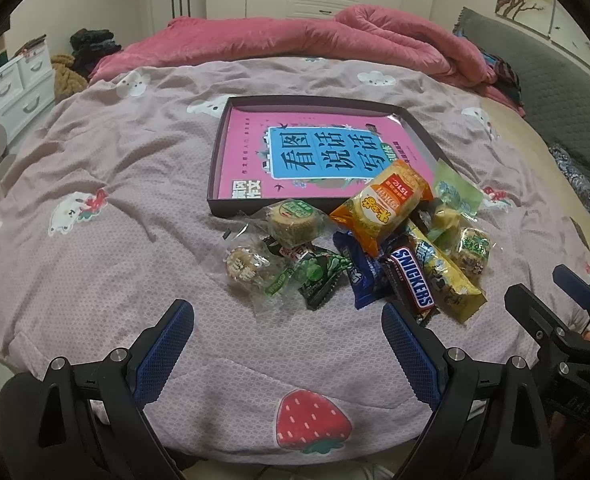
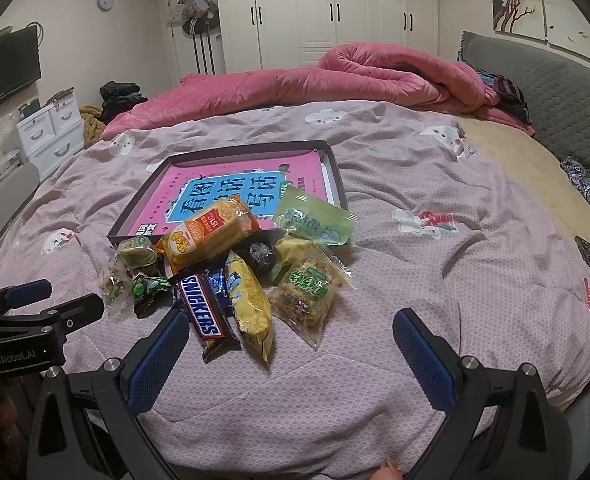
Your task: Organize snacks
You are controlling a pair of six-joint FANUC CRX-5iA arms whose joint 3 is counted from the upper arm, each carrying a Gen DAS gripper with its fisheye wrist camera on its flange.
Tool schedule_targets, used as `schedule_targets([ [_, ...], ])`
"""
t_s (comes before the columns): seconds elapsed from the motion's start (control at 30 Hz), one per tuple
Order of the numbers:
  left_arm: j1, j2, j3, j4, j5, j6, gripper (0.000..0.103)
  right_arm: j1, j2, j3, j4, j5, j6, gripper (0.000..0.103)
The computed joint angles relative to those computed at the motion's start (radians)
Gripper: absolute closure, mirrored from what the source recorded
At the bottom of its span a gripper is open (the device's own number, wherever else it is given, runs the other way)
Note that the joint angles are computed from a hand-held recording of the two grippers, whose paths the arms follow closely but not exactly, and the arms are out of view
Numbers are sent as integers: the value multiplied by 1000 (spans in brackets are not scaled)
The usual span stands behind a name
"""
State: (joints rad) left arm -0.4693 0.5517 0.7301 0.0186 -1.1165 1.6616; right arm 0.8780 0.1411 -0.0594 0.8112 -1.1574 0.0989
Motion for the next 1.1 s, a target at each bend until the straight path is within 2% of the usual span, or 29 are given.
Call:
schedule_targets([
  [1.1,-3,2,8,-6,-3,-4,8,-2,-3,-1,1,-1,3,0],
])
